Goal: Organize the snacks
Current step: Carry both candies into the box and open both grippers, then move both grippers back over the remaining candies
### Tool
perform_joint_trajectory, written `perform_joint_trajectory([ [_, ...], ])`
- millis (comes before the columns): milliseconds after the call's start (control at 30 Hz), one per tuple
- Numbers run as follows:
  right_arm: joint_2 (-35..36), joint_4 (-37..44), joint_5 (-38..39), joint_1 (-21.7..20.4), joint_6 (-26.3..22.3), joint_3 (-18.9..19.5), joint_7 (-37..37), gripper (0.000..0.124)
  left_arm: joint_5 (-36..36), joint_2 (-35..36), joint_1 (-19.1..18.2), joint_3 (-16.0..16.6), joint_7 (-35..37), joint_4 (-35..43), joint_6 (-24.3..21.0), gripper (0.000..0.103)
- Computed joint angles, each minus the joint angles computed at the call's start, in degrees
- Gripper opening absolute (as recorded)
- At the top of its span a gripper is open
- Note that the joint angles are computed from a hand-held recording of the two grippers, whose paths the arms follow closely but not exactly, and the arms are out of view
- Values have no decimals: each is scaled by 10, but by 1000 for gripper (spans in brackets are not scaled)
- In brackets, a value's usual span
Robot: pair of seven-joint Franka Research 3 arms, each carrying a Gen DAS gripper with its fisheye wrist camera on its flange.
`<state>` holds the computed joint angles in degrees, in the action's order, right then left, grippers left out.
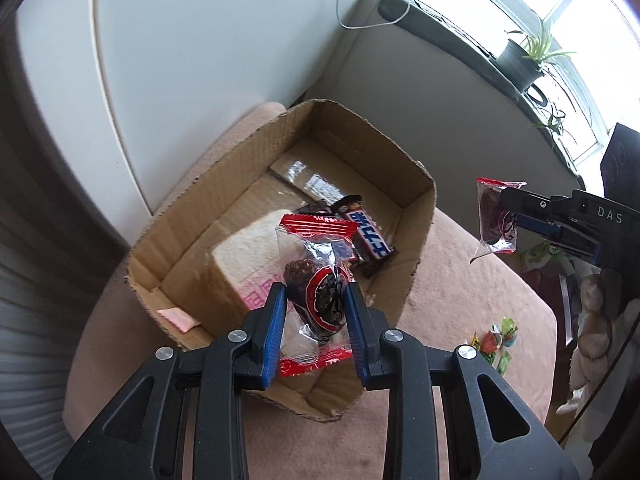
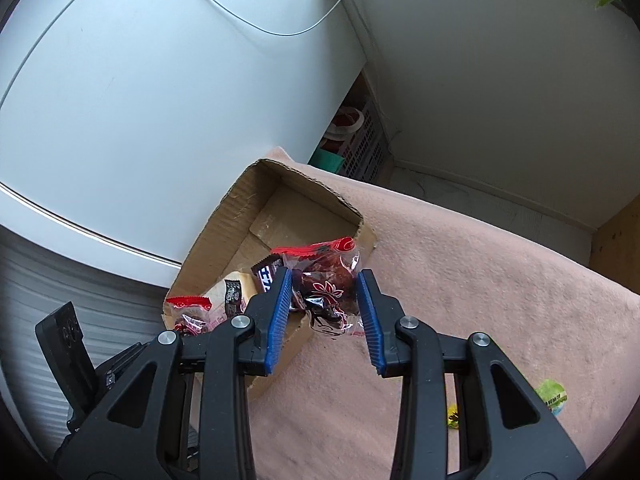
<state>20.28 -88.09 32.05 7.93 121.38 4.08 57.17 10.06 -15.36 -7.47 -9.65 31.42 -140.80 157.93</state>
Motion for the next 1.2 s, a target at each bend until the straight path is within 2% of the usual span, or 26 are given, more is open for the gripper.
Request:
perform_joint_trajectory([
  [500,40,50,-27,36,-17,14,29,38,7,-35,23,10,-15,-33,-15,28],
  [567,39,49,-34,40,-12,13,37,55,6,-32,23,10,-16,-29,-21,30],
  [600,37,46,-34,40,-8,12,39,69,1,-30,21,12,-14,-26,-26,33],
  [633,32,40,-31,39,0,12,38,71,-2,-29,20,12,-15,-25,-30,36],
  [667,29,35,-29,38,6,13,37,71,-4,-28,21,12,-17,-23,-33,42],
  [700,29,35,-24,35,6,14,35,71,-2,-29,22,11,-19,-23,-33,43],
  [1200,2,7,-15,10,17,1,31,71,30,-13,16,-4,-18,10,-38,43],
])
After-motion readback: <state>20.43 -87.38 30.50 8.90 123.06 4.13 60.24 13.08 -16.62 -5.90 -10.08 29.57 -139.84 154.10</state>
